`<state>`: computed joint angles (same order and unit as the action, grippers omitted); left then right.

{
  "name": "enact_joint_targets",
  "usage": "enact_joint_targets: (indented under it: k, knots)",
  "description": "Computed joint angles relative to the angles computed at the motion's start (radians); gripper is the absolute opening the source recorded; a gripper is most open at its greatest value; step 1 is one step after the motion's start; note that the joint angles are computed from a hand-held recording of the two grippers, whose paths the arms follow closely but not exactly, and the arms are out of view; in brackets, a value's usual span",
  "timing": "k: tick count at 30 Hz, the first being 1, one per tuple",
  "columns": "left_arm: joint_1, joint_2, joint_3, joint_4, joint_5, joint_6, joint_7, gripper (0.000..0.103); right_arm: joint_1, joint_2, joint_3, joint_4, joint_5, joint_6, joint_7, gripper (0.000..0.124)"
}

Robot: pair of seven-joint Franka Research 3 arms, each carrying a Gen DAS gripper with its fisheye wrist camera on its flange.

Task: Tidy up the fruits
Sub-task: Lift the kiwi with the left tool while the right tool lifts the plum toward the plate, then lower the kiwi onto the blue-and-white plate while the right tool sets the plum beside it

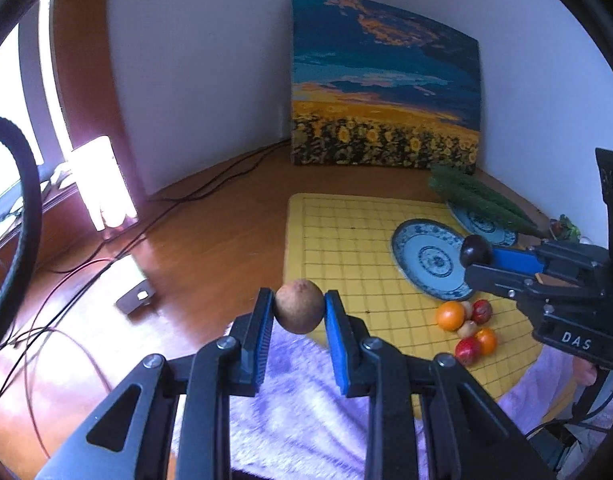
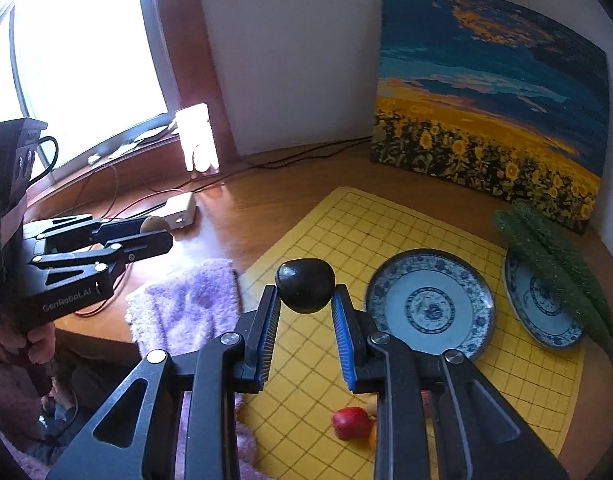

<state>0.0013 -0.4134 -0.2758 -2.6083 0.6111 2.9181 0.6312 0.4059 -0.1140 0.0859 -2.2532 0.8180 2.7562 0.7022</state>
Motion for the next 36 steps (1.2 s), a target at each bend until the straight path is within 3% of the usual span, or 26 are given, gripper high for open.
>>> enact_joint_targets:
  k: [8, 20, 29, 36]
  knots:
    - [0.010, 0.134, -0.025, 0.131, 0.057, 0.026, -0.034, 0.027, -0.034, 0.043, -0.008, 0.045, -0.062, 0.012, 0.051, 0.028]
    - [-0.082, 0.352, 0.031, 0.325, 0.133, 0.040, -0.070, 0.027, -0.091, 0.124, -0.010, 0.110, -0.159, 0.026, 0.145, 0.028]
    - [-0.175, 0.517, 0.082, 0.454, 0.048, 0.053, 0.021, 0.027, -0.129, 0.205, -0.010, 0.160, -0.247, 0.023, 0.238, 0.028]
    - [-0.216, 0.656, 0.089, 0.573, -0.085, 0.022, 0.162, 0.027, -0.150, 0.275, -0.009, 0.214, -0.309, -0.006, 0.290, 0.028]
